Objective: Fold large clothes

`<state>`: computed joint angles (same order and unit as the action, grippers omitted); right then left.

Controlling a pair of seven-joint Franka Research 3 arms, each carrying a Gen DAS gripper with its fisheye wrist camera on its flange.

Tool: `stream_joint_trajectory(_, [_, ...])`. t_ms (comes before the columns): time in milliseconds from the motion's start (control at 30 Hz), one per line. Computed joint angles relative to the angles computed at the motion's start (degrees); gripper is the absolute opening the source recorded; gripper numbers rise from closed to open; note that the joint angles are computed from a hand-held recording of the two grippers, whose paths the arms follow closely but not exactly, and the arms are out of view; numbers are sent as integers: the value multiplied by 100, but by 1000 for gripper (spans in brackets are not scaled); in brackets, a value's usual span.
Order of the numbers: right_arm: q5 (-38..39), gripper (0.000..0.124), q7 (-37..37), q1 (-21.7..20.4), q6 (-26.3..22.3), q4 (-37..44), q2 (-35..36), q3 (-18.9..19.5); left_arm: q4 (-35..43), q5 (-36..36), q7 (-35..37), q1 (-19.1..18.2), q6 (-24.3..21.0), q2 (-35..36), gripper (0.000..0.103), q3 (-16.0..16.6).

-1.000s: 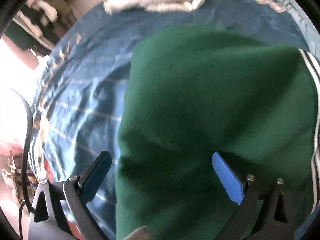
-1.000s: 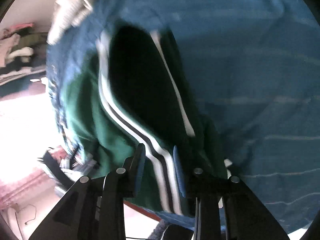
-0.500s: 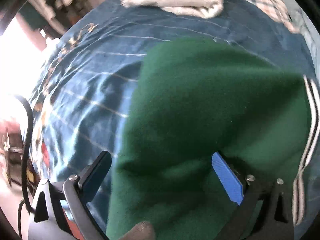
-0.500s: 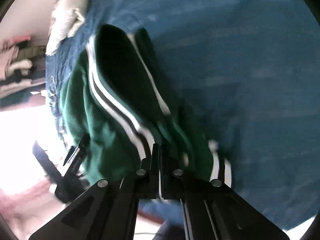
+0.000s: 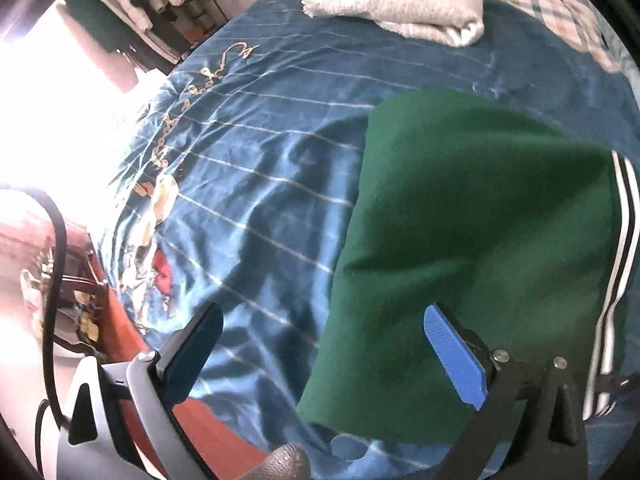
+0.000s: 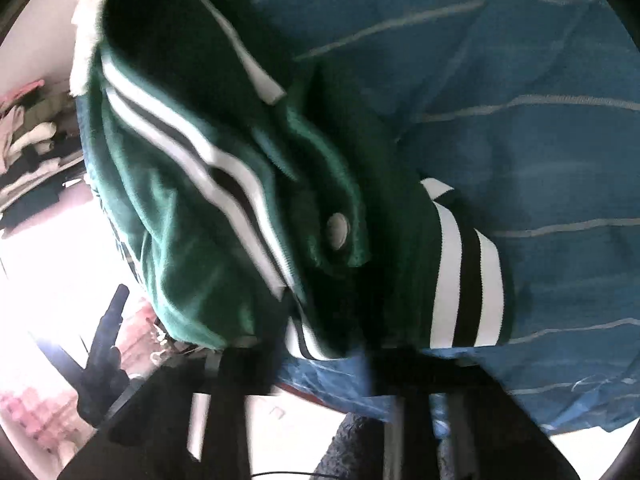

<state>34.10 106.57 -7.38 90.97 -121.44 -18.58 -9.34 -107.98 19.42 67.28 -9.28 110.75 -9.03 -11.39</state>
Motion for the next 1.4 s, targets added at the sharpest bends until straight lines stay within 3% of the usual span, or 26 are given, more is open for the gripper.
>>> stream_joint_trajectory(167, [-310, 8, -87, -157, 62, 78, -617, -76, -96, -47, -16, -1, -196, -79, 103, -7])
stream_joint_trajectory(300, [-1538, 0, -245, -271, -201, -41, -547, 101, -118, 1, -68, -29, -440, 17, 103, -40])
stream_joint_trajectory(400, [-821, 1, 50, -452, -330, -60, -401, -237, 95, -33, -22, -55, -660, 147, 103, -42])
stream_joint_trajectory(567, [-63, 2, -416, -371, 310, 941, 130, -362, 594, 307, -28, -70, -649, 371, 103, -69])
stream_joint_trajectory(600, [121, 6, -486, -335, 423, 1126, 305, -373, 773, 416, -57, -69, -686, 491, 103, -76])
stream_joint_trajectory(667, [394, 29, -616, -267, 647, 1577, 811, -344, 1145, 528, -126, -52, -632, 759, 103, -42])
stream_joint_trajectory(700, [474, 57, -712, -238, 700, 1820, 1099, -314, 1309, 552, -150, -45, -589, 890, 103, -20])
stream_joint_trajectory(733, [523, 70, -639, -191, 787, 2005, 1313, -216, 1452, 569, -172, -40, -541, 1013, 103, 2])
stream_joint_trajectory(933, [684, 70, -268, -119, 584, 3182, 2786, 171, 2648, 370, 165, -38, -556, 2147, 103, 125])
stream_joint_trajectory(1000, [439, 69, -119, -38, 617, 3480, 3093, 322, 3026, 174, 441, -41, -663, 2487, 103, 137])
stream_joint_trajectory(1067, [301, 57, -108, 24, 839, 3281, 2996, 402, 3248, 96, 676, -79, -697, 2676, 103, 146])
stream_joint_trajectory(1100, [288, 45, -82, 64, 964, 3193, 2949, 438, 3303, 54, 789, -86, -673, 2734, 103, 150])
stream_joint_trajectory(1200, [170, 22, 2, 150, 1221, 3066, 2874, 477, 3559, -155, 1133, -77, -755, 2935, 103, 153])
stream_joint_trajectory(1333, [-624, 3, 272, 385, 1340, 3369, 2862, 509, 3686, -421, 1451, -13, -696, 3035, 103, 161])
stream_joint_trajectory(1400, [-978, 3, 447, 453, 1458, 3479, 2824, 484, 3712, -596, 1564, 40, -696, 3055, 103, 156])
